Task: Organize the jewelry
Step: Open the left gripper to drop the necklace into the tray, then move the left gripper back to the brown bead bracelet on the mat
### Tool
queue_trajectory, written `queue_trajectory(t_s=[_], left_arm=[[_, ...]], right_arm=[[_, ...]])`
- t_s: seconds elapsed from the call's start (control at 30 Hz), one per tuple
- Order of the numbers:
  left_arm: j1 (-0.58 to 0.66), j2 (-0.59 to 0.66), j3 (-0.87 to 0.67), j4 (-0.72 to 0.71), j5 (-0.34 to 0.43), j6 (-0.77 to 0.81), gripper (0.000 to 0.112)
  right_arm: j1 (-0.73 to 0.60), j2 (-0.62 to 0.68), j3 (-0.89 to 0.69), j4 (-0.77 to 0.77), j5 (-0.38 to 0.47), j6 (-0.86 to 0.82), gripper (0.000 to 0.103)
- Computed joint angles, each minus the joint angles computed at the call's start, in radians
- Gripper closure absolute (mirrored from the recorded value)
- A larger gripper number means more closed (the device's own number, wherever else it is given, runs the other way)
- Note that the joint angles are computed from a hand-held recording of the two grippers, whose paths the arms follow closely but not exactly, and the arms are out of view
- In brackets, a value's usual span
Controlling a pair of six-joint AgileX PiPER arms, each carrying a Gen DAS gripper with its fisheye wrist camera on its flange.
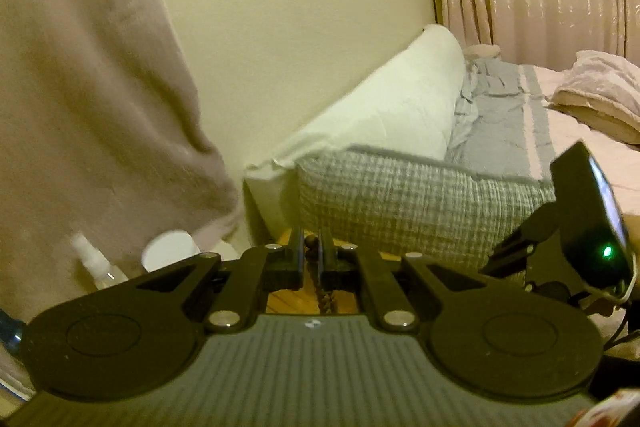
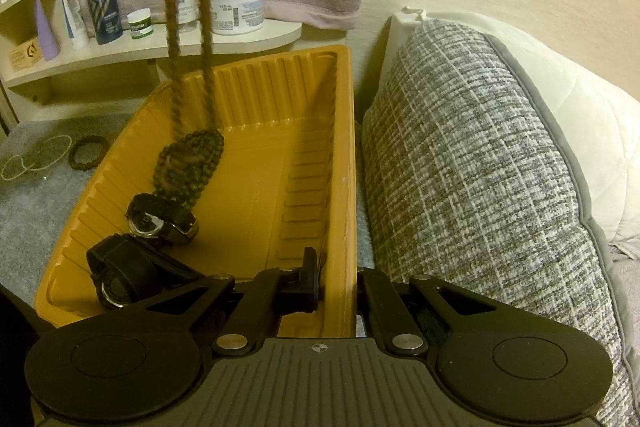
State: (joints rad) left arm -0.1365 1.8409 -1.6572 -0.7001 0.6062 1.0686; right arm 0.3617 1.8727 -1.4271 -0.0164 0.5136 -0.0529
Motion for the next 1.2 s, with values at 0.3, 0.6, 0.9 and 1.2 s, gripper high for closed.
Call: queue_trajectory(t_s=[0.3, 0.6, 0.9, 1.2], left_arm=[[-0.018, 0.036, 0.030, 0.055, -0.022, -0.045, 0.106], [-0.007, 0.029, 0.058, 0.052, -0.049, -0.087, 0.094], [0.061, -0.050, 0.150, 0.060, -0.116, -0.119, 0.083], [0.179, -0.162, 0.341, 0.070, -0.251, -0.196, 0.075]], right_arm=[[-0.001, -0.007, 0.009, 0.000, 0.003, 0.002, 0.100], [-0.006, -0.001, 0.004, 0.008, 0.004, -0.006, 0.100], [-0.010, -0.005, 0.013, 0.012, -0.002, -0.011, 0.100], [-0.013, 0.001, 0.010, 0.011, -0.001, -0.015, 0.100]])
